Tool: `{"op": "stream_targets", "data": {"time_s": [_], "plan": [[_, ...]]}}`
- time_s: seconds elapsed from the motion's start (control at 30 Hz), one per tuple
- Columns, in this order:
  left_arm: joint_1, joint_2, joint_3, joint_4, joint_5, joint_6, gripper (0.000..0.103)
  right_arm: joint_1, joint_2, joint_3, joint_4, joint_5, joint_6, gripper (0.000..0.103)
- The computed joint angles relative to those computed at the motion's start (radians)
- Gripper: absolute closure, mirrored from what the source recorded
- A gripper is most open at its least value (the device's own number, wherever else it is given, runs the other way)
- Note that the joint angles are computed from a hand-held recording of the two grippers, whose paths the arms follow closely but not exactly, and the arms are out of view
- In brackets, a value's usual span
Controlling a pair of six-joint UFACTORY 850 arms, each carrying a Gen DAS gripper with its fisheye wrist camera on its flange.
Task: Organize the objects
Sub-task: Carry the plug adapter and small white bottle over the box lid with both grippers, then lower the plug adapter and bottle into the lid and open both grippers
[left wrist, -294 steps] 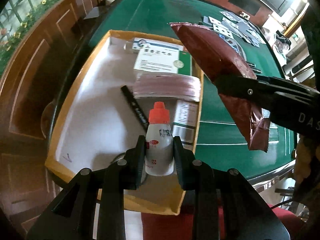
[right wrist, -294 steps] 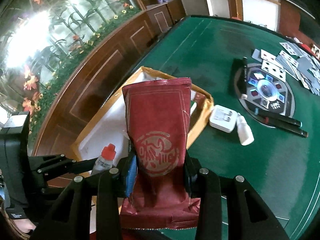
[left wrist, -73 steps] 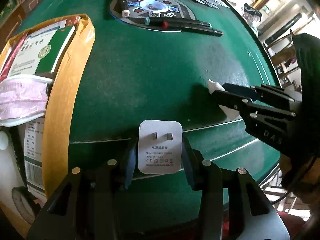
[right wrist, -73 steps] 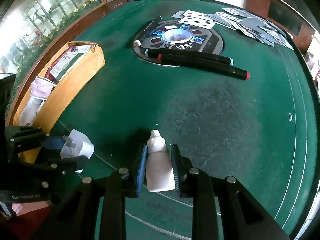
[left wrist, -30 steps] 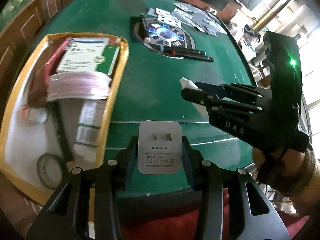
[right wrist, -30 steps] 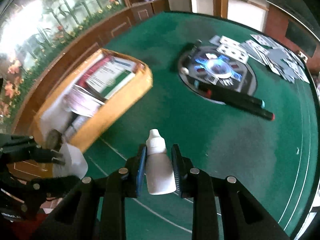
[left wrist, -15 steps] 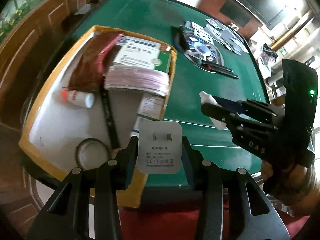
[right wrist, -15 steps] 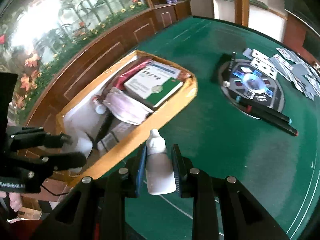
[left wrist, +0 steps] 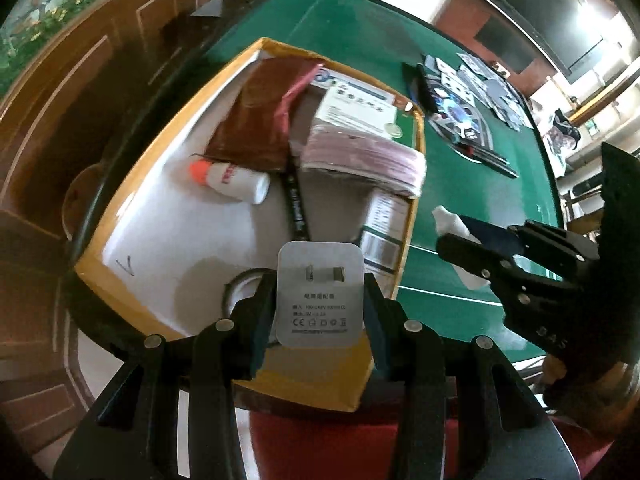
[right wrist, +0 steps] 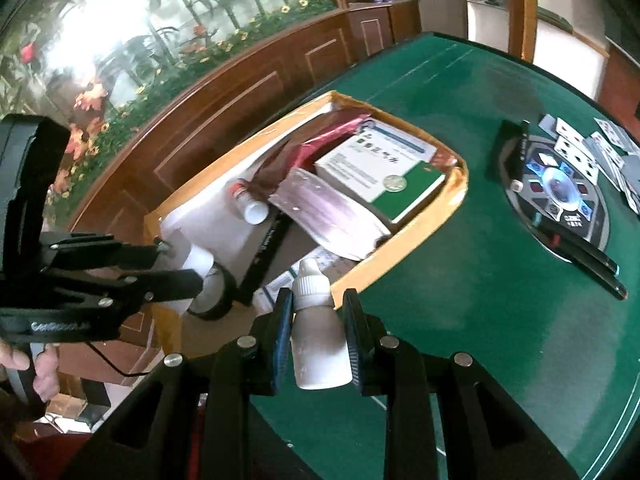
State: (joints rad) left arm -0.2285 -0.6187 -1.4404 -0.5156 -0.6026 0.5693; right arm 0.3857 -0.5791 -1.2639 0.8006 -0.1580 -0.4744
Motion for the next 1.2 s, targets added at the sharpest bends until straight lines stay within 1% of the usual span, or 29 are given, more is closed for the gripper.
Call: {"op": "stream_targets", "data": {"time_s": [0.33,0.53,0.7,0.87,1.0,1.2], "plan": [[0.0,-0.021,-0.018,0.097,0.043,-0.06,0.062,0.023,-0.026,-0.045,-0.086,-0.035,0.066,0.079],[-0.003,-0.028,-0.022,0.17,0.08,-0.097,0.062,0.032,-0.037,-0.061,-0.121,-0.046,0.094,0.079],[0.001,-0.043,-0.032,0.213,0.092,-0.123,0.062,0.036,-0.048,-0.08,-0.133,-0.058,0.106,0.079],[0.01,-0.062,-0.047,0.224,0.085,-0.128,0.062,0.045,-0.06,-0.101,-0.166,-0.073,0.133,0.079],[0.024,-0.08,-0.067,0.214,0.071,-0.127,0.062,0.049,-0.074,-0.121,-0.135,-0.091,0.104,0.079],[0.046,-0.11,-0.098,0.205,0.047,-0.131,0.062,0.058,-0.097,-0.151,-0.136,-0.116,0.102,0.079]]}}
